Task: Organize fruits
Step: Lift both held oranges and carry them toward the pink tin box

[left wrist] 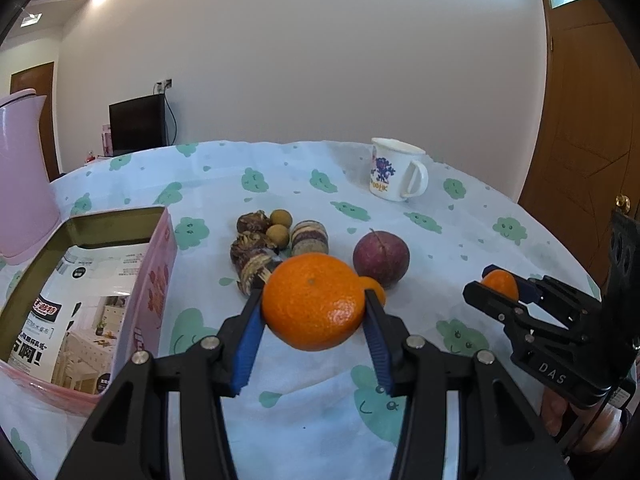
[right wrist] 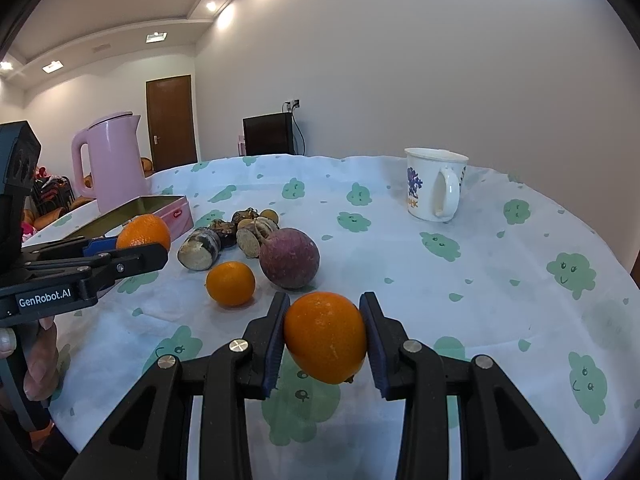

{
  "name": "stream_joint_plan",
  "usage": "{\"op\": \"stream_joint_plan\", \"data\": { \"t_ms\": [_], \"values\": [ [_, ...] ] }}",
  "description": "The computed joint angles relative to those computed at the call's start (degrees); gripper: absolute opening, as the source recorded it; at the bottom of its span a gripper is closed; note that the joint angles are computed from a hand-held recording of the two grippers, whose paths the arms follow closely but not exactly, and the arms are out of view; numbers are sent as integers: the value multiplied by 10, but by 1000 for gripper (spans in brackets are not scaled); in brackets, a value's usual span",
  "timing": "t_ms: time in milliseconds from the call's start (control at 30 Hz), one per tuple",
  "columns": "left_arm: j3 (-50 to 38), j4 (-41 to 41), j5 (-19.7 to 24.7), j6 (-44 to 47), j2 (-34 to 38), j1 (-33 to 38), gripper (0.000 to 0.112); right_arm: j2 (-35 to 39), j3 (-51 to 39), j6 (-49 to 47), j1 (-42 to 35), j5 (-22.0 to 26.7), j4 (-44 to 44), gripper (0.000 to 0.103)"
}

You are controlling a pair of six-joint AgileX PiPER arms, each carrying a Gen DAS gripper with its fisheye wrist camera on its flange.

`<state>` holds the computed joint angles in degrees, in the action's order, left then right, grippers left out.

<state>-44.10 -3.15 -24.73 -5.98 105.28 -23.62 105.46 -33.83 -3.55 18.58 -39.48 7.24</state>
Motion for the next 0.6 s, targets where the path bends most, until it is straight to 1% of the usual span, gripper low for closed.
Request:
{"op": "stream_joint_plan", "data": {
  "t_ms": [600],
  "values": [
    [31,-38,-56,28,-11,-9,50,4,23,13,-4,-60,-21,38]
  ]
}}
